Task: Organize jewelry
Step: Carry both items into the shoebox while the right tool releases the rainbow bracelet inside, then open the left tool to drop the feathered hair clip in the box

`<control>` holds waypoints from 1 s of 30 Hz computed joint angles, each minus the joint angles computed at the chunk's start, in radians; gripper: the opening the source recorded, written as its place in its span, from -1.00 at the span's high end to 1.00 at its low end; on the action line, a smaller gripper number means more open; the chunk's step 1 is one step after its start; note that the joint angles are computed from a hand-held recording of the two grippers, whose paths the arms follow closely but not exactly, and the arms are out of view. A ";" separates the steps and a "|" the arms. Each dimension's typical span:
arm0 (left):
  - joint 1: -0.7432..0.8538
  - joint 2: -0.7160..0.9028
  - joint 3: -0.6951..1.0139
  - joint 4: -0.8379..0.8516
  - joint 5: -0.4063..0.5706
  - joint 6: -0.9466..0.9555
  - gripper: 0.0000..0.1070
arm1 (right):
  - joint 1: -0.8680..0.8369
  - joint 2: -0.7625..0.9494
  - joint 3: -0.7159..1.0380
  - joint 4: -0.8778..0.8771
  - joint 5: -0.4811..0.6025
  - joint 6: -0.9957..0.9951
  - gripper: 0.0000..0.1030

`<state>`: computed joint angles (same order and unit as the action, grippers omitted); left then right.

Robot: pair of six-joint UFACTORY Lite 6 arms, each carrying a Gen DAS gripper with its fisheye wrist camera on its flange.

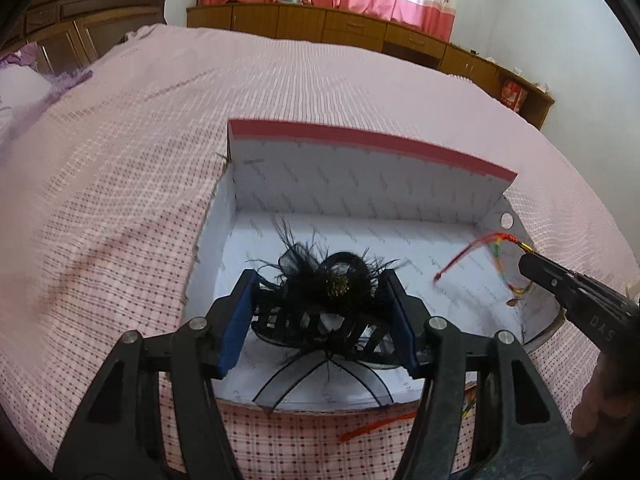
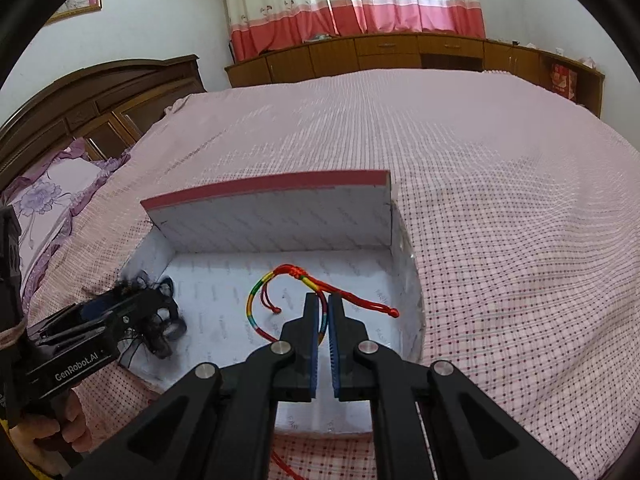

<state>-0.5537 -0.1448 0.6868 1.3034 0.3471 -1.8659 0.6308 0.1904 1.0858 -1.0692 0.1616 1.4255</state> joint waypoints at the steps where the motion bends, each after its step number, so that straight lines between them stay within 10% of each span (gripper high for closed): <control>1: -0.001 -0.001 -0.001 -0.009 0.001 0.006 -0.02 | 0.001 0.005 0.004 0.009 0.003 -0.006 0.88; 7: -0.033 -0.028 0.007 -0.102 0.029 0.096 -0.07 | 0.001 -0.029 -0.030 -0.038 -0.015 0.052 0.44; 30: -0.271 -0.607 -0.172 -0.474 0.445 0.416 -0.12 | 0.233 -0.442 -0.310 -0.089 0.135 0.257 0.43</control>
